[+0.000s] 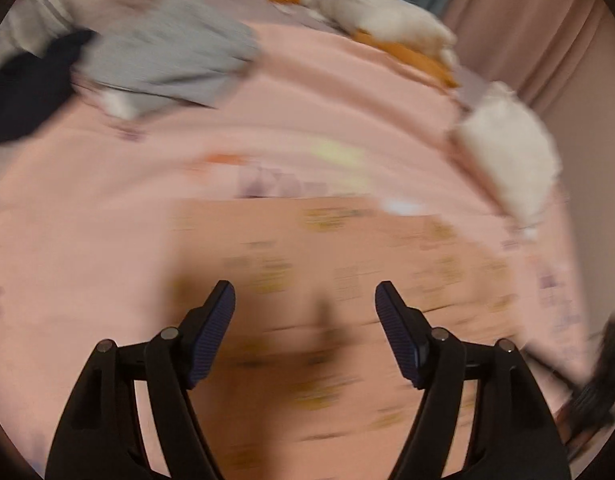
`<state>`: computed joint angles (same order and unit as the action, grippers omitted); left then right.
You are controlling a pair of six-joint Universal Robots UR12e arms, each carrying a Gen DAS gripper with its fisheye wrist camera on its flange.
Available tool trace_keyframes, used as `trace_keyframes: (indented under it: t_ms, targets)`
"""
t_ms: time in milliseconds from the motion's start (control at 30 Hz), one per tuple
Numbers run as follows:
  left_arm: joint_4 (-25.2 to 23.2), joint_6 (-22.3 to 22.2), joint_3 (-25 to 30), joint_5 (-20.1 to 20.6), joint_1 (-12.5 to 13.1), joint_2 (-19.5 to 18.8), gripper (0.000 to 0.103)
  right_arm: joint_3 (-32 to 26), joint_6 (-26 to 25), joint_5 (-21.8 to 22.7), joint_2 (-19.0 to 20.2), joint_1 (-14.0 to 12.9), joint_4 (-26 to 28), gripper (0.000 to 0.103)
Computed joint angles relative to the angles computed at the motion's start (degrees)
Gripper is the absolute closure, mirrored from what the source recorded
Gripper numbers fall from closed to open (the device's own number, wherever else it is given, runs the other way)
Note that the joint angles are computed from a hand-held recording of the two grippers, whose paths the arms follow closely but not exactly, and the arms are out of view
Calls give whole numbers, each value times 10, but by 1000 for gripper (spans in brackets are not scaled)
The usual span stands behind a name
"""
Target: Fold small clothes
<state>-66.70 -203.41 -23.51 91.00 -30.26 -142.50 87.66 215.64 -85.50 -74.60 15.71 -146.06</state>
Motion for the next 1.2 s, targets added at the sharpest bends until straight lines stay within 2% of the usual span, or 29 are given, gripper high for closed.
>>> trace_keyframes:
  t_ms: [33, 67, 133, 167, 200, 233, 267, 333, 400, 433, 467, 533, 567, 600, 700, 767, 800, 867, 900, 967, 1033, 1067, 1133, 1200]
  targets:
    - [9, 13, -40, 36, -2, 19, 31, -23, 10, 27, 20, -5, -1, 44]
    - [14, 23, -55, 51, -2, 25, 31, -42, 12, 43, 37, -8, 1, 44]
    - [44, 45, -130, 56, 1, 60, 31, -79, 15, 64, 69, -12, 16, 44]
    - [47, 53, -154, 51, 5, 74, 31, -97, 35, 64, 84, -13, 36, 47]
    - [38, 62, -153, 45, 6, 72, 31, -118, 66, 82, 104, -18, 60, 52]
    - [23, 68, -152, 36, 8, 72, 32, -127, 75, 94, 116, -19, 64, 80]
    - [7, 67, -144, 27, 9, 68, 32, -134, 85, 84, 123, -17, 63, 91]
    - [0, 64, -141, 12, 10, 65, 32, -132, 95, 66, 125, -10, 30, 95]
    - [4, 64, -150, -1, 11, 68, 31, -123, 83, 69, 118, -7, -25, 96]
    - [-4, 58, -146, -3, 10, 66, 31, -123, 71, 61, 115, -6, -29, 96]
    - [-13, 50, -139, -10, 9, 62, 31, -128, 49, 34, 109, -1, -20, 96]
    - [-10, 48, -132, -45, 10, 53, 31, -125, 36, 7, 100, 2, -37, 96]
    - [-13, 45, -126, -48, 9, 50, 31, -125, 34, 2, 98, 3, -33, 96]
    - [-21, 39, -113, -41, 7, 41, 32, -127, 28, -3, 95, 3, -26, 96]
    - [-57, 51, -80, 30, -5, 23, 31, -118, 27, -5, 86, 0, -41, 96]
    - [-63, 60, -85, 69, -11, 28, 29, -102, 31, -9, 76, -5, -66, 96]
    - [-45, 55, -104, 88, -12, 38, 31, -97, 32, -24, 71, -5, -74, 96]
    - [2, 35, -135, 101, -12, 49, 31, -97, 32, -31, 71, -9, -75, 96]
    - [12, 29, -139, 92, -9, 50, 32, -97, 33, -32, 69, -11, -72, 96]
    - [-4, 9, -126, 71, -4, 39, 32, -93, 36, -31, 69, -10, -74, 96]
    - [25, -2, -139, 89, -7, 43, 43, -86, 32, -30, 67, -9, -76, 96]
    - [29, 6, -140, 94, -8, 43, 47, -83, 27, -33, 65, -9, -70, 96]
    - [52, 26, -151, 84, -9, 47, 62, -74, 26, -41, 59, -12, -64, 96]
    - [57, 31, -154, 78, -8, 47, 65, -62, 36, -42, 50, -18, -76, 96]
